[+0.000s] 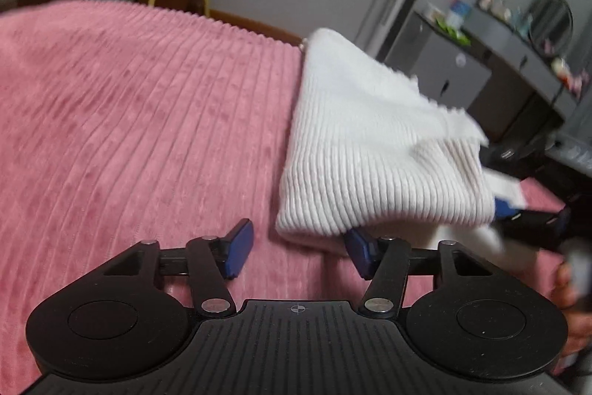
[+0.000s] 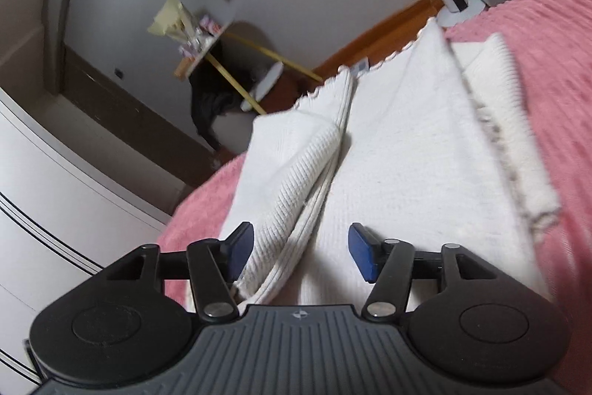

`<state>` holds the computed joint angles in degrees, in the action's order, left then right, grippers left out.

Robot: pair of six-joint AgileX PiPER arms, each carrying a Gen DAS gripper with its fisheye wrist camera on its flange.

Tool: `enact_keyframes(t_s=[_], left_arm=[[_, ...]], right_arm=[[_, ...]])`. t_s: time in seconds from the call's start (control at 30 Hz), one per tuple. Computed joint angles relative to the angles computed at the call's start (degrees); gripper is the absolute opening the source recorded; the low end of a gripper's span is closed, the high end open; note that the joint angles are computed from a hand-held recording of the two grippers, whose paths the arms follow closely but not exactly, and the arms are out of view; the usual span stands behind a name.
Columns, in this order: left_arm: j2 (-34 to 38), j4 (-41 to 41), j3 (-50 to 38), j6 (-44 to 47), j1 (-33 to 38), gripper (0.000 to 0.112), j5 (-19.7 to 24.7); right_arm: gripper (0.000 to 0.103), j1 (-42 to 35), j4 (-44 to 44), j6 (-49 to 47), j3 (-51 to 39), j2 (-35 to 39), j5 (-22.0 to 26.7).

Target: Fold small clothes

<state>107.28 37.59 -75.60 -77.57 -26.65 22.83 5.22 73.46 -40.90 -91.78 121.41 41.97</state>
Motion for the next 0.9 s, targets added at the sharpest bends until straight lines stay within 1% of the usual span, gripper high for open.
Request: enact_keyframes(t_s=[0.03,0.1,0.17,0.2,0.27,0.33,0.47,0.53,0.57,0.63,0.67,0.7,0.8,0.87,0.9], left_arm=[[-0.28,-0.62,0.39,0.41,0.36,0.060,-0.73],[-0.56,-0.29,0.53,0.56,0.28,0.060,-0.11],[-0.84,-1.70,0.77,1.55,0.36,0.060,0.02],[-0.67,-3.27,0.17,2.96,0.51,0.060,0.50],[-0.69,-4.06,0.08,3.86,0.60,0.060,0.61],[-0.73,-4.15,0.14,3.85,0.56,0.060,0.82],[-0.89,-4.16,0.35,3.39,0.56,0.060,0.70],[-0.92,-4.17,0.46,3.27,0.54,0.060,0.60],[-0.91,-4.03,0.46,3.13,0.52,0.060,0.59],[-0.93,-3.83,0.52,3.04,0.42,0.060,0.68],[-0.98,-3.56,0.60,2.69,0.29,0.060,0.63],[-1.05,-3.88,0.73,3.07,0.32,0.060,0.34],[-1.20,-4.20,1.24,3.83,0.50,0.061,-0.61],[-1.31,-4.36,1.25,4.00,0.50,0.061,-0.58],[-1.50,-4.49,1.51,4.01,0.64,0.061,-1.04]], right_arm=[[0.057,1.01,-2.58,3.04,-2.44,1.15,-0.62],[0.057,2.72,-6.89,8.21,-7.29,3.24,-0.92],[0.056,4.43,-14.16,15.79,-12.75,5.45,-0.74],[0.048,5.07,-17.75,19.71,-15.41,6.57,-0.30],[0.034,5.77,-20.49,22.76,-18.15,7.79,-0.08],[0.034,6.03,-21.42,24.39,-19.15,8.22,0.41],[0.041,5.56,-19.21,24.99,-20.97,9.89,2.00],[0.041,5.26,-18.23,25.31,-21.37,10.51,2.38],[0.041,5.14,-17.90,25.22,-21.67,10.85,2.68],[0.032,5.29,-19.90,26.00,-21.79,10.51,2.57],[0.019,5.90,-22.32,26.60,-21.85,10.07,1.69],[0.016,6.63,-25.49,27.11,-21.76,9.42,0.59],[0.013,9.44,-32.66,23.86,-16.94,4.81,-5.87],[0.013,11.12,-35.93,20.16,-12.16,0.83,-11.51],[0.013,12.28,-39.71,19.93,-9.31,-1.47,-15.46]])
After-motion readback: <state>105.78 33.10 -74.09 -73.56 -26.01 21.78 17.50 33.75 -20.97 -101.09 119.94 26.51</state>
